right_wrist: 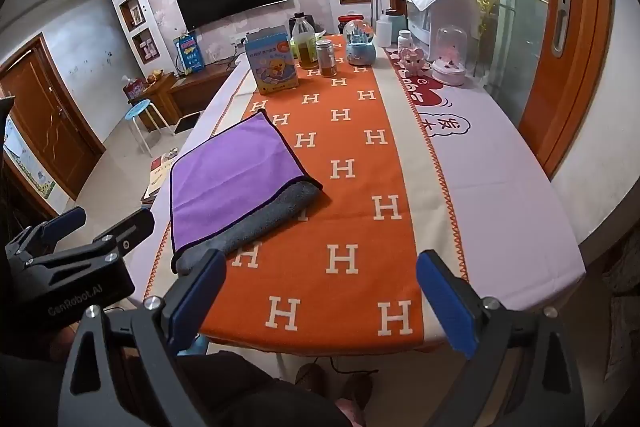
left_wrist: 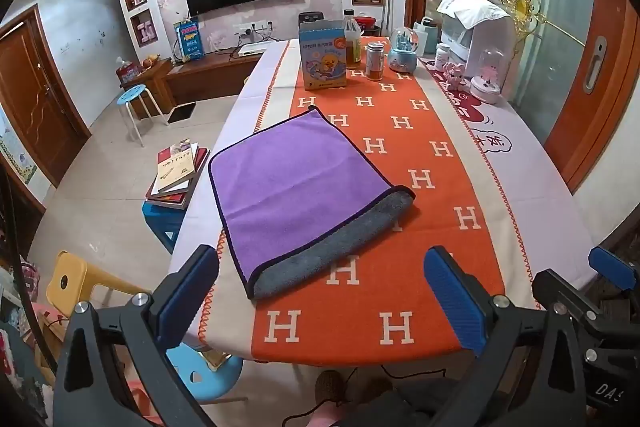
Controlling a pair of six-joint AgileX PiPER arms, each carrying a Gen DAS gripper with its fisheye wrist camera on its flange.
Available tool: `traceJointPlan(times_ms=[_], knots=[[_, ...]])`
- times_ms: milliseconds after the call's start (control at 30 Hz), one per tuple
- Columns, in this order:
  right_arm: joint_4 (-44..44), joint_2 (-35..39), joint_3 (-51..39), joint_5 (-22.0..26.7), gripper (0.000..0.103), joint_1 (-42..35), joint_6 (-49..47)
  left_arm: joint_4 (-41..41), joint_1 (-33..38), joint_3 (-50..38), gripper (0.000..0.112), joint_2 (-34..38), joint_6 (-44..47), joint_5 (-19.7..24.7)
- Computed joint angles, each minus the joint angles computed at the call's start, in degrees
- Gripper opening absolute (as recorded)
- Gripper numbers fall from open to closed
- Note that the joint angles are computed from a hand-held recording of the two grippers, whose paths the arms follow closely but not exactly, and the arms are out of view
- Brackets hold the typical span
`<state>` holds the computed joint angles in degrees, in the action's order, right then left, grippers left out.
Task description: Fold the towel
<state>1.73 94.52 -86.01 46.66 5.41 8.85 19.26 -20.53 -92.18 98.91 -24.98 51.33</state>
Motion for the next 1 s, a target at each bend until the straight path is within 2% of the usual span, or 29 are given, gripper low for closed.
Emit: traceJointPlan(times_ms=[1000], knots=[[-1.0,-0.1,0.7,-0.1,0.096,0.7,0.9,-1.7,0.2,0.7,0.102,-0.2,0.8,-0.8]])
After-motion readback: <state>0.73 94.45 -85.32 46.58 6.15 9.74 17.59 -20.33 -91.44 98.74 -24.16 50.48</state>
